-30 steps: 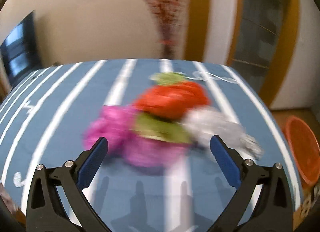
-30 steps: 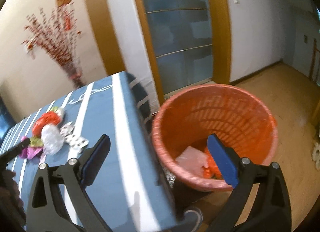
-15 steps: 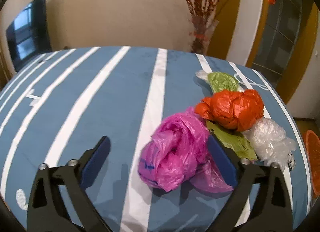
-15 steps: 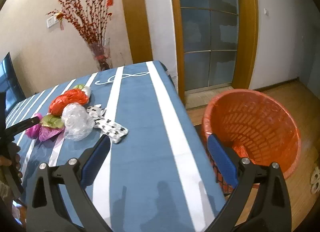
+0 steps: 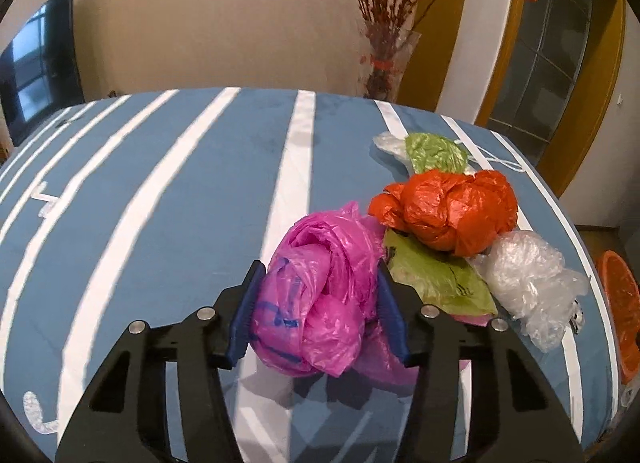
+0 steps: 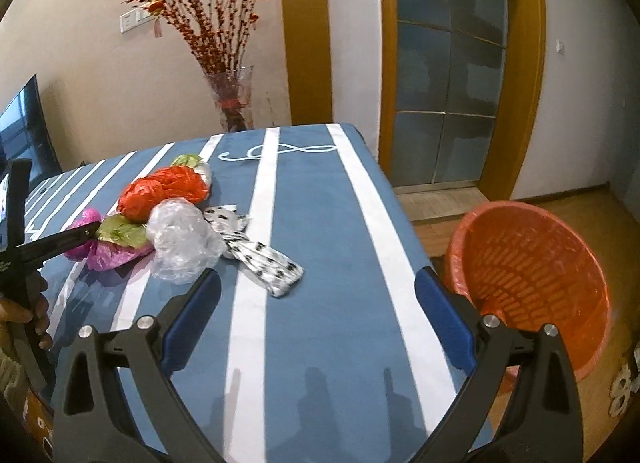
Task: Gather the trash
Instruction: 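Grasp the pink bag with the left gripper while the right gripper grasps the clear plastic bag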
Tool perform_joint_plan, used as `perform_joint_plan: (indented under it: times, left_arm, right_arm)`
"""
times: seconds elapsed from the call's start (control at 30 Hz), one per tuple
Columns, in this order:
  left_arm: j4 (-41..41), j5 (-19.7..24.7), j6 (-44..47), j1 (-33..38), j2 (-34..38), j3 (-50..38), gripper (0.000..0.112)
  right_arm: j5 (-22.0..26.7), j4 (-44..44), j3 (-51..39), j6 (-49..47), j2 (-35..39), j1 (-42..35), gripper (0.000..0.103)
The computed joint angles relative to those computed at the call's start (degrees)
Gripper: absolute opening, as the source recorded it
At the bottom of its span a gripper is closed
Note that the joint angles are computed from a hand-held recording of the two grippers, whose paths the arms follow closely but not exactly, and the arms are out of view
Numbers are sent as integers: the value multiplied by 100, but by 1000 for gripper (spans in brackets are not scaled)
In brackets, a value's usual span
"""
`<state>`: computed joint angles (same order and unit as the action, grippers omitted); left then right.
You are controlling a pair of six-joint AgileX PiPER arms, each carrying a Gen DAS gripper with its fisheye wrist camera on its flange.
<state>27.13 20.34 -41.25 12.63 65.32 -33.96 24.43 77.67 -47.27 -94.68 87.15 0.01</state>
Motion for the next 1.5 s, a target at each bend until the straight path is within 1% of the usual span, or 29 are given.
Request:
perform_joint_plan:
  times: [0.1, 0.23, 0.3, 0.33, 0.37, 0.5, 0.6, 0.67, 0.77, 0.83, 0.87, 0.9, 0.93, 1.0, 1.03, 1.07, 1.1, 1.23, 1.43, 1.5]
  left_arm:
    - [311, 176, -180, 110, -332, 66, 53]
    - [319, 353, 61, 424, -765, 90, 52]
    - [74, 350, 428, 653, -893, 69, 52]
    - [-98, 342, 655, 780, -954, 59, 52]
    - [-421, 330, 1062, 996, -1040, 46, 52]
    - [-1082, 285, 1917, 1487, -1137, 16, 52]
    - [-1584, 289, 2508, 1782, -1235, 54, 52]
    - [-1972, 272, 2941, 1965, -1260, 81, 52]
    - [-2377, 280, 3344, 2093, -1262, 92, 52]
    - [-2482, 301, 3442, 2097, -1292, 102, 52]
    - [-2499, 307, 3448, 2064, -1301, 104, 52]
    - [-2441, 319, 3370, 2010, -1317, 107, 52]
    - [-2375, 326, 3281, 1948, -1330, 110, 52]
    - [-2234, 343, 3084, 1803, -1342, 107, 52]
    - [-2164, 355, 2986, 1734, -1350, 106, 52]
    - [-2060, 378, 2842, 1633, -1371, 108, 52]
    - [-1913, 401, 2649, 1517, -1397, 115, 52]
    - [-1405, 523, 1978, 1063, -1476, 96, 52]
    - [-190, 875, 454, 42, -1613, 23, 52]
    - [243, 1050, -102, -395, -1634, -15, 52]
  right_arm:
    - [-99, -131, -143, 201, 90, 316, 95]
    - [-156, -474, -376, 670, 265, 741, 95]
    - [-195, -557, -477, 856, 384, 971, 90]
    - [-220, -726, -588, 1089, 495, 1143, 88]
    - [-217, -889, -687, 1276, 597, 1255, 84]
    - [-395, -1776, -1173, 2293, 1059, 1744, 74]
    - [-509, -1929, -1400, 2588, 1272, 1931, 73]
    - [-450, -2095, -1585, 2828, 1413, 1996, 72]
    - [-271, -2312, -1788, 3047, 1587, 2069, 69]
    - [-208, -2666, -1855, 3318, 1679, 2164, 61]
    - [-156, -2733, -1830, 3335, 1694, 2171, 55]
    - [-45, -2770, -1835, 3320, 1726, 2162, 47]
    - [38, -2743, -1799, 3230, 1728, 2143, 42]
    - [56, -2629, -1662, 3014, 1664, 2106, 28]
    - [44, -2534, -1556, 2882, 1581, 2084, 25]
    - [84, -2457, -1481, 2762, 1508, 2028, 18]
    - [134, -2385, -1414, 2660, 1434, 1968, 15]
    - [335, -2071, -1125, 2272, 1100, 1609, 11]
    - [690, -1718, -938, 1938, 811, 965, 10]
    - [795, -1620, -894, 1817, 738, 715, 10]
